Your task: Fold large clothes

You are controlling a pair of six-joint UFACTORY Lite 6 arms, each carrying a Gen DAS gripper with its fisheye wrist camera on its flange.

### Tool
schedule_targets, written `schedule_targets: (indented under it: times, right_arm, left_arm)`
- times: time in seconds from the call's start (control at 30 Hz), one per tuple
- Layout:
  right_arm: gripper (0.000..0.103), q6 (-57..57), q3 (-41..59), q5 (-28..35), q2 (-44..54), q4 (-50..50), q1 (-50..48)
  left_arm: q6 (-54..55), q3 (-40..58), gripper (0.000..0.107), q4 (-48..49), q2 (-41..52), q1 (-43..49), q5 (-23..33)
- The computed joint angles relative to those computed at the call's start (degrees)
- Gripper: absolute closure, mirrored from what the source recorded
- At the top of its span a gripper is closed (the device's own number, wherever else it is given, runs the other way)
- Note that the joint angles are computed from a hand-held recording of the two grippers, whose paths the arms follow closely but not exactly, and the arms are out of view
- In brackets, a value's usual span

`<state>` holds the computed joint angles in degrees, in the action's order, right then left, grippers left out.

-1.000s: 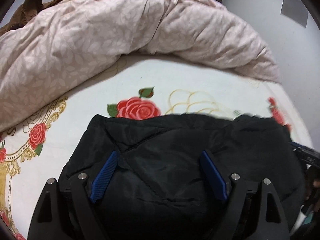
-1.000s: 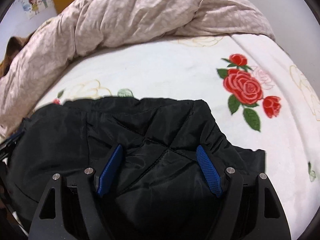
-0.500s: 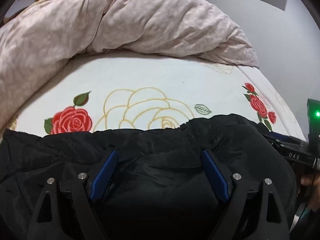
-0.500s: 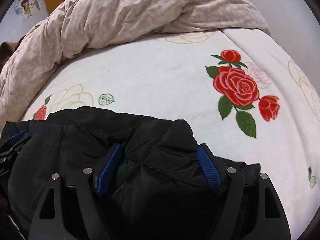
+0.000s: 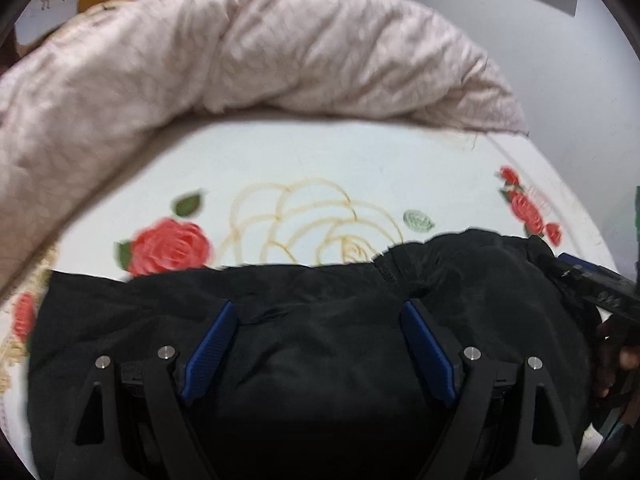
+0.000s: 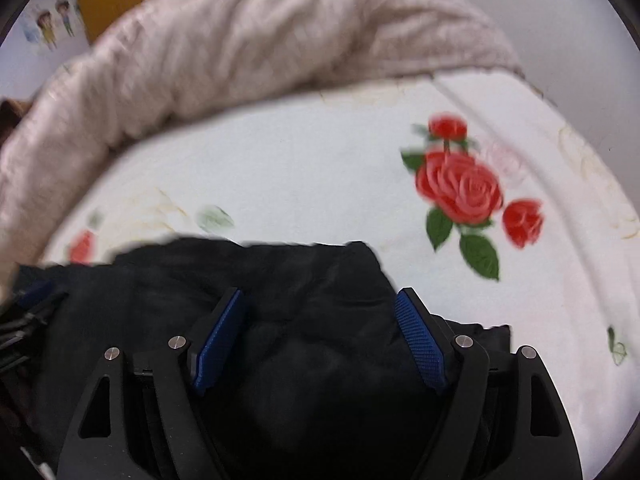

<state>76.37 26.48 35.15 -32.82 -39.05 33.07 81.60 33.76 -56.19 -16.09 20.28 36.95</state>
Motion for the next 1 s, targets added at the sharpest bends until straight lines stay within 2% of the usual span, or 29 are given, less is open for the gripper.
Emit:
schedule_targets:
  times: [0.07,0.17,0.27,0.37,0.43,0.57,0.67,0.77,0.8,0.93,1.0]
  right_arm:
    - [0.025,6.49,3.92,7.18,-2.99,-3.00,9.68]
    - [0.025,14.12,11.05,12.25,2.61,-7.70,22.14]
    - [0.025,13.84,16.48,7.11,14.40,-7.13,23.76]
    - [0.025,12.61,17.72,1.11,24.89,-6.61,19.67]
    - [0.026,16.73,14.97,-4.29,25.91,-11.00,16.35]
    - [0.026,22.68,12.50,-7.81,27.40,-17.29,15.13]
    - [0.025,25.14,11.45,-9.51,27.66,-19.75,13.98]
    - [0.027,18.23,12.16,-7.93,24.95,-13.31,14.12]
    - [0.027,15.15,12.35,-5.64,22.32,-10.35,14.74]
    - [0.027,13.30,7.96,5.88,7.00,-10.23,17.89]
    - [0.027,8.77,4.44,7.66,2.08,-7.56,13.66]
  left_arm:
    - [4.71,1.79,0.020,-0.49,-1.18,7.91,6.04]
    - [10.95,5.68,0.020,-1.77,3.26,15.99,7.32]
    - [13.26,10.02,0.020,-2.69,12.61,19.74,3.12]
    - [16.98,11.69,0.020,-5.19,19.96,21.18,0.22]
    - [18.97,12.13,0.020,-7.54,22.79,22.26,1.23]
    - [24.66,10.86,0.019,-14.33,25.29,21.11,-0.33]
    - [25.40,11.15,0.018,-15.67,26.51,20.21,-1.37]
    - [20.63,12.10,0.019,-10.30,24.89,20.51,-0.86]
    - [19.27,12.68,0.019,-8.55,24.29,21.22,0.10]
    - [19.39,15.10,0.019,-6.17,22.35,28.50,9.23]
    - [19.84,16.64,0.019,-6.10,24.28,29.23,9.03]
